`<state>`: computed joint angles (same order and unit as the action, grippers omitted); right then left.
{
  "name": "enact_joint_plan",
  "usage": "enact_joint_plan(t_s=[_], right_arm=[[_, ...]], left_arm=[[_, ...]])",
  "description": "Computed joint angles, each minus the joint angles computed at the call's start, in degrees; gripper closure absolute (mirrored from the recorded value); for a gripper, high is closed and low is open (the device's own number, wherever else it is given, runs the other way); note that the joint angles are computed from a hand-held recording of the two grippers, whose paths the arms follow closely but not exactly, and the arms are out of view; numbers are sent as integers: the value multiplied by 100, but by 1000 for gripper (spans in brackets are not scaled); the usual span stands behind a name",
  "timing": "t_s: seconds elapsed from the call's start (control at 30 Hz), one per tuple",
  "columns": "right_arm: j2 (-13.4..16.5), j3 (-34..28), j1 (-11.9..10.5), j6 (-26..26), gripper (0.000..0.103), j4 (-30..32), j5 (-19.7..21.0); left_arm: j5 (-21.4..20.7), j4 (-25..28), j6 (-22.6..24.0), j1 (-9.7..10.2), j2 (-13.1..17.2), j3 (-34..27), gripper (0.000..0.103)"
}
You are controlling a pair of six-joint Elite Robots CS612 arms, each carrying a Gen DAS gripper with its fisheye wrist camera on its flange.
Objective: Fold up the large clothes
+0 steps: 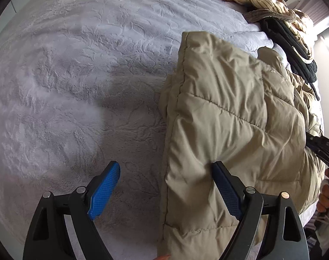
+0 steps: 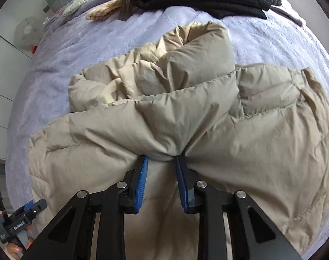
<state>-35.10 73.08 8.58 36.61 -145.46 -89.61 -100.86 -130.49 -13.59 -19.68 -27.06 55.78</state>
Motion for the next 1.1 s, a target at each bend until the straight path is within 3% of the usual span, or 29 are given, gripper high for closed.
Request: enact_joint_plan(t_s=[0.17, 0.23, 0.3, 0.5, 0.6, 0.67, 0.73, 0.8, 0.93, 1.03, 1.1], right_arm=[[45, -82, 14, -108, 76, 98, -55], [43, -68, 21, -188, 76, 85, -62], [55, -69, 22, -200, 76, 73, -59], [80, -44, 53, -259, 75, -27, -116], [69, 24, 50, -245, 75, -147, -88], [66, 34, 56, -229, 75, -143, -108], [72, 18, 65, -219, 75, -114, -143], [72, 21, 70, -197, 74, -104, -159], [61, -21, 54, -221, 74, -1, -94], [-93, -9, 81, -326, 73, 231, -207], [-324, 240, 141, -400, 73, 41, -385]], left_arm=[[-273, -40, 53, 55, 117, -181, 15], [-689, 48, 69, 155, 268, -415, 15], [-1384, 299, 252, 281, 515, -778, 15], [-3255, 2214, 1348, 463, 1444, -2343, 15], [-3833, 3284, 1970, 424, 1896, -3226, 15], [-3913, 3821, 2371, 348, 2032, -3560, 17], [-3702, 4016, 2743, 247, 1985, -3590, 53], [-3795, 3858, 2815, 228, 1834, -3365, 67], [-4137, 3344, 2586, 287, 1530, -2848, 71], [-3953, 3128, 2481, 273, 1401, -2654, 71], [-3847, 3071, 2386, 262, 1384, -2630, 71]])
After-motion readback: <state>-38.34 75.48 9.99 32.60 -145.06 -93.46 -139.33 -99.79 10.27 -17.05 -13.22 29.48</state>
